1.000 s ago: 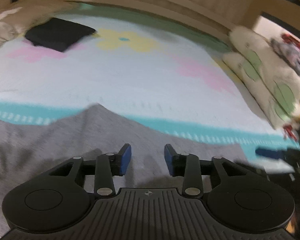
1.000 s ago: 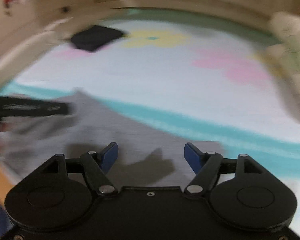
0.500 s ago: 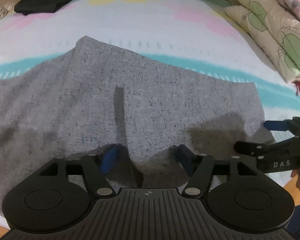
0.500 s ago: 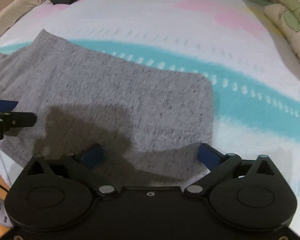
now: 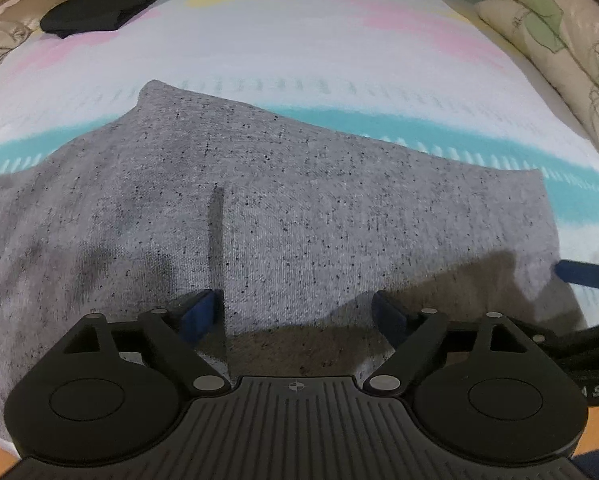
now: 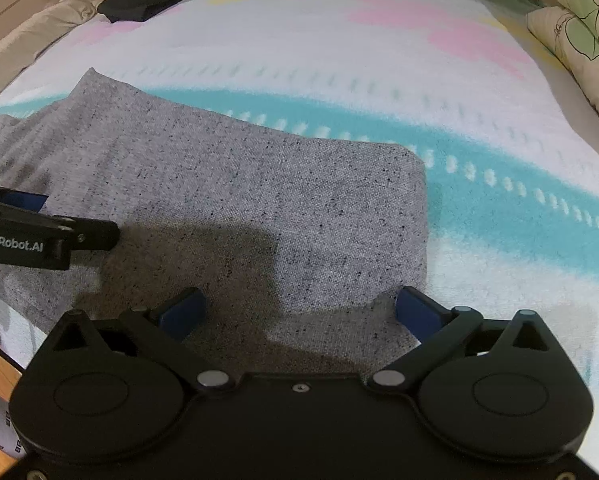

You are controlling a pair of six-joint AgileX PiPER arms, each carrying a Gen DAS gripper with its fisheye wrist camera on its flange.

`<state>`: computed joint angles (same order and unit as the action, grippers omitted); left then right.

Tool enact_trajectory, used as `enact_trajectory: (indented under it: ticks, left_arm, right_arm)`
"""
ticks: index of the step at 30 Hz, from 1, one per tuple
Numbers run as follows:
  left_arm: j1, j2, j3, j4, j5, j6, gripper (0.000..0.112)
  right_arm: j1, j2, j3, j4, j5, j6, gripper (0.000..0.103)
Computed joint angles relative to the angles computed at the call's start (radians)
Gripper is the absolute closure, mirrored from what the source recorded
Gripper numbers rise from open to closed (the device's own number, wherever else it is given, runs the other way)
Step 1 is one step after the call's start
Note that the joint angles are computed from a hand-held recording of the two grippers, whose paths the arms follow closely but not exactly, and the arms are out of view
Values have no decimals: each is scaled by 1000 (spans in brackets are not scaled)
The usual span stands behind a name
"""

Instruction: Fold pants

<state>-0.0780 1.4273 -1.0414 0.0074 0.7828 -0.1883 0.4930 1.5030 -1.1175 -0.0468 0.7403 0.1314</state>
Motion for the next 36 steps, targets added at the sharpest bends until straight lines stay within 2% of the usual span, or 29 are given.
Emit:
enact_trajectory:
  ticks: [4, 8, 10, 11, 12, 15, 18, 22, 26, 29, 34, 36]
  left_arm:
    - [-44, 10, 7, 58, -28, -107, 26]
    - [-43, 26, -13, 37, -6, -79, 27]
    - [-46, 18, -8, 49, -29, -64, 46]
    - [-56, 6, 1, 72, -42, -77, 65]
    - [-64, -2, 4, 85, -46, -78, 73]
    - [-92, -27, 22, 119, -65, -75, 87]
    - [-98, -47, 31, 113, -79, -56, 95]
    - [-47, -81, 26, -2, -86, 58, 97]
    - [53, -144, 31, -195, -89, 258, 98]
    - [76, -152, 54, -169, -123, 264, 98]
    - [128, -11, 3, -201, -32, 272, 94]
    - [130, 9, -3, -199, -26, 263, 86]
  right_arm:
    - [-5, -11, 12, 9, -14, -8, 0]
    - [-1, -12, 12, 2, -18, 2, 0]
    - [-5, -17, 22, 9, -30, -7, 0]
    - [-7, -23, 35, 12, -44, -15, 0]
    - [-9, -32, 51, 16, -64, -23, 0]
    - [-12, -68, 118, 17, -142, -31, 0]
    - [-7, -104, 185, -3, -223, -12, 0]
    - [-2, -125, 227, -25, -280, 12, 0]
    - [-18, -126, 210, 34, -263, -50, 1]
    - [-43, -122, 175, 116, -225, -111, 1]
    - [-89, -76, 71, 199, -110, -146, 1]
    - [-102, -65, 38, 198, -103, -128, 1]
